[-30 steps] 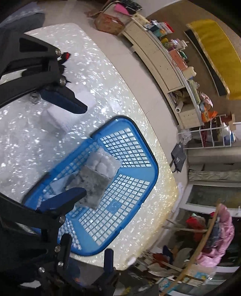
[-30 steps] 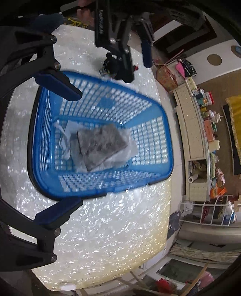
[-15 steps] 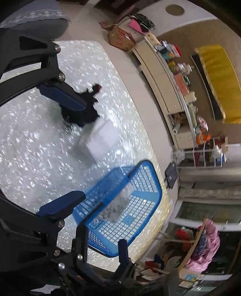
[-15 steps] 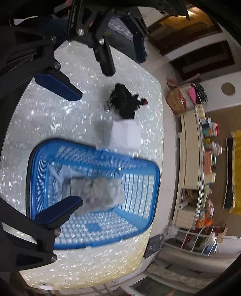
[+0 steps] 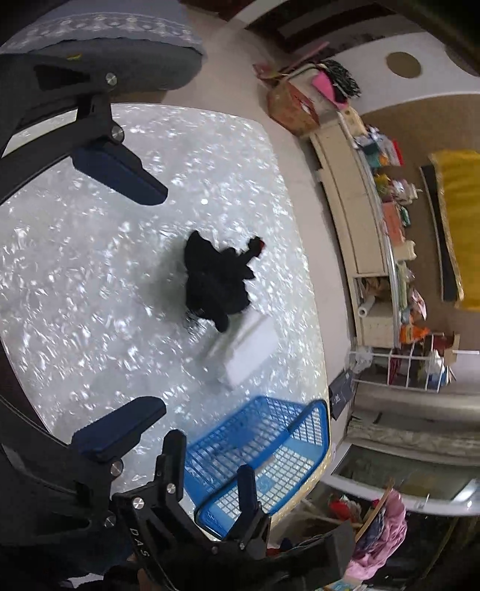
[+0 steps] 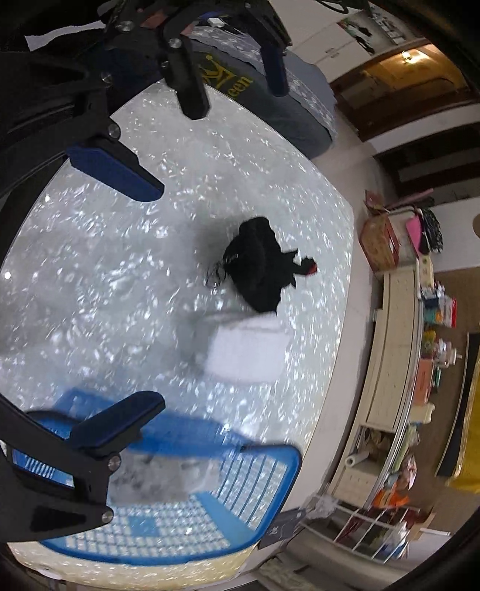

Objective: Organize soft objects
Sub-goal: 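Move both tools back toward the black plush dragon and white towel, then grasp the black plush dragon with the right tool and lift it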

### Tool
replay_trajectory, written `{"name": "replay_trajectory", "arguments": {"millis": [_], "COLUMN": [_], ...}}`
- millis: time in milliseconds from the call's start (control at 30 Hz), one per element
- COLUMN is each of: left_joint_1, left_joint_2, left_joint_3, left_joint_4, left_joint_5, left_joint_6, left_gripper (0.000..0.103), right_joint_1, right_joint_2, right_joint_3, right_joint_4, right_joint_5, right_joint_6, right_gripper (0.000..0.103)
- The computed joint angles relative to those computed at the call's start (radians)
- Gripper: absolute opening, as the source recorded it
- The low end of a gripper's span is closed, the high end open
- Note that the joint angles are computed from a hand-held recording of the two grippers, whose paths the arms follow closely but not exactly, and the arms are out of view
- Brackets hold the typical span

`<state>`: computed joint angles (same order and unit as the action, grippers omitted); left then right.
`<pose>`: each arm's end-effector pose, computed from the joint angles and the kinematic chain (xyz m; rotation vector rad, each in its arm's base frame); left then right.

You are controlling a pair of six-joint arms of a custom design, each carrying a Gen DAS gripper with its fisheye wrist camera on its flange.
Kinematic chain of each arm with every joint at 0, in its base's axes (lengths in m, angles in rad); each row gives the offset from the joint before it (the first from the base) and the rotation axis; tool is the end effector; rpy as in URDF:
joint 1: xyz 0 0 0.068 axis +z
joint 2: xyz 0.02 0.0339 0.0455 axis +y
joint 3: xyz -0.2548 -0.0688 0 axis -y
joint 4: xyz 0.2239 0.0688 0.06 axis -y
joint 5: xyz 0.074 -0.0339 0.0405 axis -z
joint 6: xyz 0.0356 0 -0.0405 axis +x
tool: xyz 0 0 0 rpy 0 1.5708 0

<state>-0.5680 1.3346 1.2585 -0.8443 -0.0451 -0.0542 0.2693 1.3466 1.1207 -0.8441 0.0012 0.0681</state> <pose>0.2154 -0.1356 0.3168 0.6172 2.4242 -0.2045 0.2387 0.0658 0.2741 -0.2653 2.6322 0.1120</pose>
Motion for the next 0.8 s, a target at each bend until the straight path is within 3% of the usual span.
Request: {"name": "replay_trajectory", "arguments": {"millis": [400,800], "left_joint_1": [0.233,0.389], "left_joint_2": [-0.028,0.079], "left_joint_3": [-0.134,-0.182], "left_joint_4": [0.055,0.146], "left_joint_5": [0.108,0.188], "left_joint_6": [0.081,0.112], "left_gripper": [0.103,0.103], "right_joint_1": [0.116,0.128], "right_joint_2": [0.260,0.611], "right_joint_3": [0.130,0.486], "right_joint_4": [0.055,-0.051], "right_joint_5": [0.011,0.030], "right_joint_6": [0.006,0.004], "right_gripper": [0.103,0.103]}}
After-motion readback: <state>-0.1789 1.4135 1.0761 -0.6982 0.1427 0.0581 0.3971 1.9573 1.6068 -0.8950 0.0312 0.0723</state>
